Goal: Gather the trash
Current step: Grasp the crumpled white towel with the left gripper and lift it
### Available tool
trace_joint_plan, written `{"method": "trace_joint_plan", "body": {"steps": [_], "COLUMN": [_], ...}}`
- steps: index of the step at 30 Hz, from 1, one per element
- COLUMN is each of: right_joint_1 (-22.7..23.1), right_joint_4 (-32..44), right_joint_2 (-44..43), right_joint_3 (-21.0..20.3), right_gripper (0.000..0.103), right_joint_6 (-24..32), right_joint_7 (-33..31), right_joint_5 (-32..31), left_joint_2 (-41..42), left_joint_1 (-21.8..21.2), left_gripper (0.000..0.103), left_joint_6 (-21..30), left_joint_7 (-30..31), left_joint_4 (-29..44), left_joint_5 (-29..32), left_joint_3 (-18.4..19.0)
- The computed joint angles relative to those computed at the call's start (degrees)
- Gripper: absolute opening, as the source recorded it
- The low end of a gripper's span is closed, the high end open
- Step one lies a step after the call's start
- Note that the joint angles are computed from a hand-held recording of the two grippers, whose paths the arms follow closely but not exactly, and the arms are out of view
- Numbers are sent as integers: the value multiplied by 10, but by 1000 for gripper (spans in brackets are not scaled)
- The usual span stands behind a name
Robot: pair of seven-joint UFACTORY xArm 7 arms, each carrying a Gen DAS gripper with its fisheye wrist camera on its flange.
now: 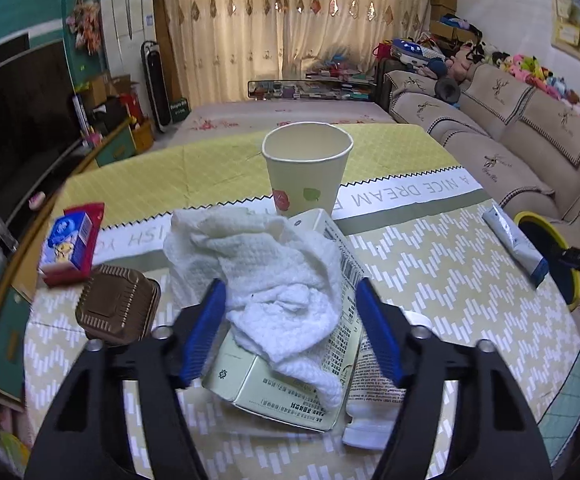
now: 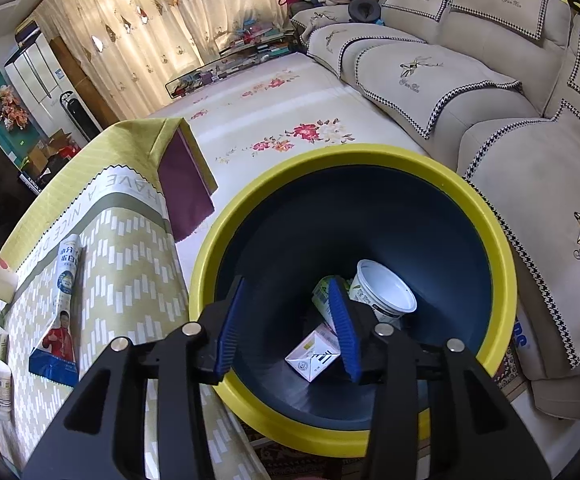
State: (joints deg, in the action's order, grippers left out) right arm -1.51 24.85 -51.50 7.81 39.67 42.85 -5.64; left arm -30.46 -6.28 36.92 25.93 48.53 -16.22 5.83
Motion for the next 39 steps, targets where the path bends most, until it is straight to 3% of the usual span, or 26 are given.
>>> {"method": "trace_joint_plan", "body": {"steps": [5, 7, 10, 11, 18, 28, 39], "right_joint_1": [5, 6, 6, 7, 6, 3, -23], "right_joint_4": [3, 4, 5, 5, 4, -9, -27], "right_joint_2": [9, 10, 7, 6, -15, -56, -141], "right_joint_3": [1, 1, 3, 3, 3, -6, -28], "right_gripper": [41, 41, 41, 41, 41, 41, 42], "right_joint_6": [-3, -4, -3, -3, 7, 17, 65], "right_joint_7": [-3, -2, 0, 1, 1, -5, -31], "right_joint_5": [1, 1, 1, 1, -1, 4, 4], "left_joint_2": [-4, -8, -18, -22, -58, -87, -79], "left_joint_1": [-4, -6, 0, 2, 2, -17, -99], "left_gripper": [44, 28, 11, 10, 9, 9, 9], "left_joint_6": [5, 9, 5, 5, 5, 52, 96], "left_joint_7": [12, 22, 22, 22, 25, 27, 24], "left_joint_4": [4, 7, 9, 10, 33, 106, 143], "left_joint_5": [-13, -17, -15, -12, 15, 39, 0], "left_joint_3": [12, 17, 13, 12, 5, -12, -51]}}
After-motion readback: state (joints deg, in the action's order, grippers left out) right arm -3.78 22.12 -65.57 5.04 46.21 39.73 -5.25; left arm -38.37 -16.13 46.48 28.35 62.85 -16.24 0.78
